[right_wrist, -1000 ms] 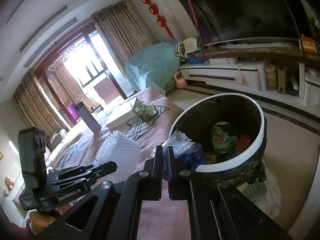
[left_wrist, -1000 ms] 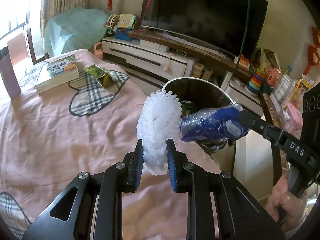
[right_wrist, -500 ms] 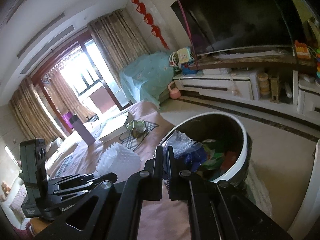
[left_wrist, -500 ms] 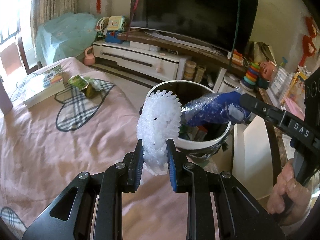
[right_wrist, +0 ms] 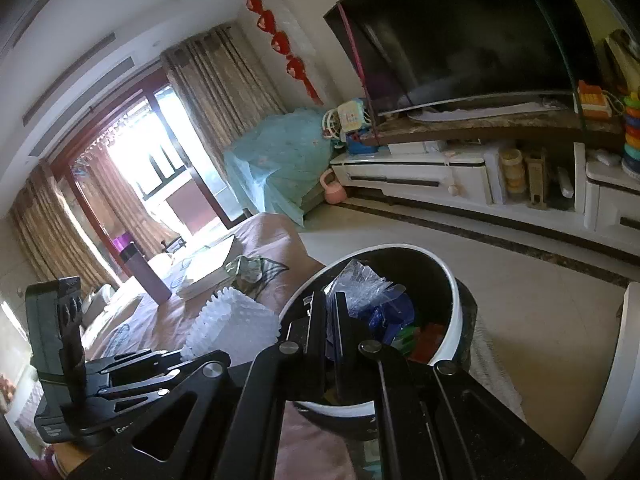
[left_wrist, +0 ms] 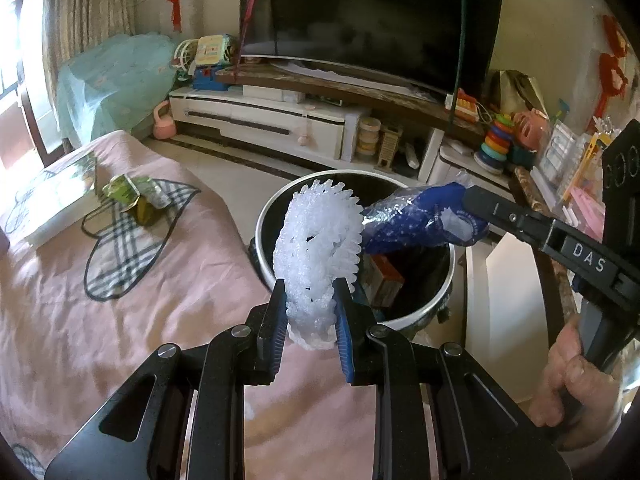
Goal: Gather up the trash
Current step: 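Carry the white mesh and blue bag over the trash bin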
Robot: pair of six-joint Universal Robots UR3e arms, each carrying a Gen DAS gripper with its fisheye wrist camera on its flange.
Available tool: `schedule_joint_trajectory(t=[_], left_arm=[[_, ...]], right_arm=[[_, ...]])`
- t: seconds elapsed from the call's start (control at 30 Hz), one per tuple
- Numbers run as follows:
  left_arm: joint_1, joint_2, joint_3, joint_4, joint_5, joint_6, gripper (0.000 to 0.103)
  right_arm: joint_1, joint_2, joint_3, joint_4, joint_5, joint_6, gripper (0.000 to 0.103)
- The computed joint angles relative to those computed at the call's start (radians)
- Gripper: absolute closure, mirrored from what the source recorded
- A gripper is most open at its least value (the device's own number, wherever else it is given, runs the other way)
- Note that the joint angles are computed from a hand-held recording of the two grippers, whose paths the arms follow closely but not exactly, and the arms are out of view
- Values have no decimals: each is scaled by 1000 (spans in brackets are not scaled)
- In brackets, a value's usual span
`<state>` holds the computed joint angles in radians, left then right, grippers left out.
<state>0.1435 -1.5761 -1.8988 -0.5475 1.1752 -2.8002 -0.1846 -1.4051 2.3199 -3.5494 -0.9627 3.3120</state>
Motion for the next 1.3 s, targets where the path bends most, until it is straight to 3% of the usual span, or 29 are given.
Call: schedule_joint_trajectory(t=[0.7, 1.3], left_arm=[[-121, -212, 224, -12, 93, -55, 82], [-144, -245, 254, -14, 118, -64, 82]], right_arm=[[-38, 112, -137, 73, 24, -24, 100], [-35, 125, -193, 120, 21, -30, 100]])
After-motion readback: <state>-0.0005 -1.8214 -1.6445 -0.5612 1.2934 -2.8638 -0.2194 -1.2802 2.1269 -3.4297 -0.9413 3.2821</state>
